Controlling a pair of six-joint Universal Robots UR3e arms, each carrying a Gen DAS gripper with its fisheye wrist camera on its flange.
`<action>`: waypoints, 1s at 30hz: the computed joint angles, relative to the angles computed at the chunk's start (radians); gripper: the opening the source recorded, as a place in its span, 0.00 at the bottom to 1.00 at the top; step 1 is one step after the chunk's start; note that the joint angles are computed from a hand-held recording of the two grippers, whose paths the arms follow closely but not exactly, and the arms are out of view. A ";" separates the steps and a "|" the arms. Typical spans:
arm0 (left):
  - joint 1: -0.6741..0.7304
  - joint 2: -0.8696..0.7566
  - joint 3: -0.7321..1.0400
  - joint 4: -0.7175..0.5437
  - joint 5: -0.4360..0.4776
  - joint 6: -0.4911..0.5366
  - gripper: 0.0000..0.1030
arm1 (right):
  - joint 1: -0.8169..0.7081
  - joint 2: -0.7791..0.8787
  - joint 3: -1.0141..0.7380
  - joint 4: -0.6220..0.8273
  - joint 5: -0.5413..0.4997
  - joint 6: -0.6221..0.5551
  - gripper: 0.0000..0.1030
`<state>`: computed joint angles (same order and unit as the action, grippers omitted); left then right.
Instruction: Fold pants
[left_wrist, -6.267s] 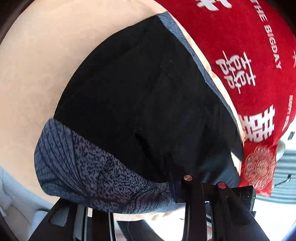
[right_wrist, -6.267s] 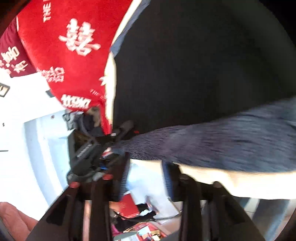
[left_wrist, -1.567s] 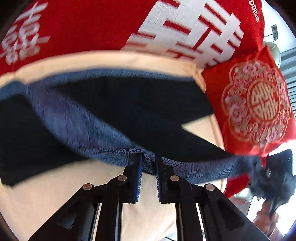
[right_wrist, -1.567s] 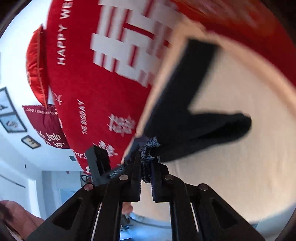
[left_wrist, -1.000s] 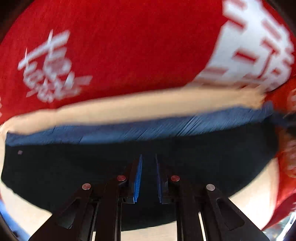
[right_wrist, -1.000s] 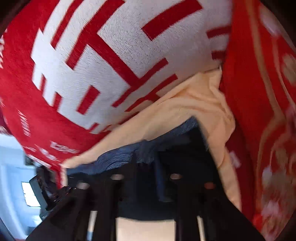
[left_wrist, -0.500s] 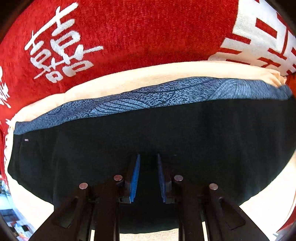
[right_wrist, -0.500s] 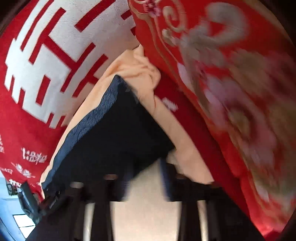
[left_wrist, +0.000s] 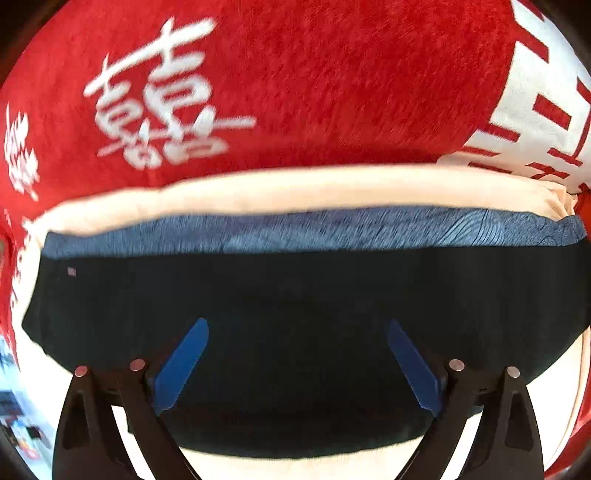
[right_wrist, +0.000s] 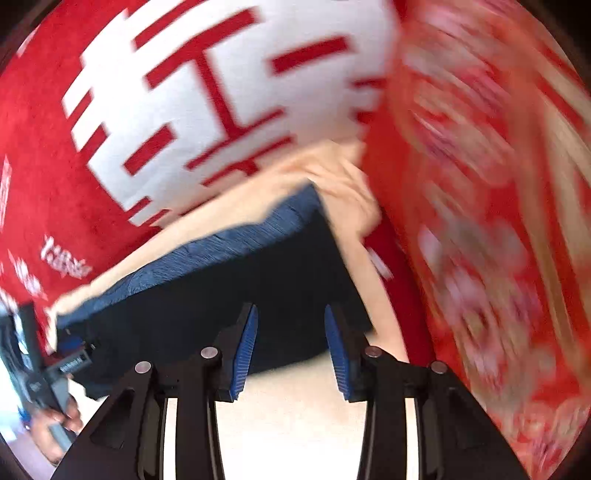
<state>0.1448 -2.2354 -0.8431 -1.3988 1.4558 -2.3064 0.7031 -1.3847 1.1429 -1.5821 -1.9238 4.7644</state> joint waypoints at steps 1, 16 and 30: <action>-0.010 -0.023 0.034 -0.007 0.000 -0.012 0.95 | -0.039 -0.004 0.026 -0.038 0.019 -0.061 0.40; -0.041 -0.253 0.253 -0.046 0.038 -0.123 1.00 | -0.263 0.047 0.107 -0.100 0.099 -0.354 0.53; 0.064 -0.298 0.388 -0.165 -0.043 0.003 1.00 | 0.059 0.364 -0.358 -0.003 0.133 0.011 0.60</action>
<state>0.2084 -2.5338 -0.4549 -1.5638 1.4127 -2.3030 0.7618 -1.0206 0.7849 -1.5851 -1.7908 4.7750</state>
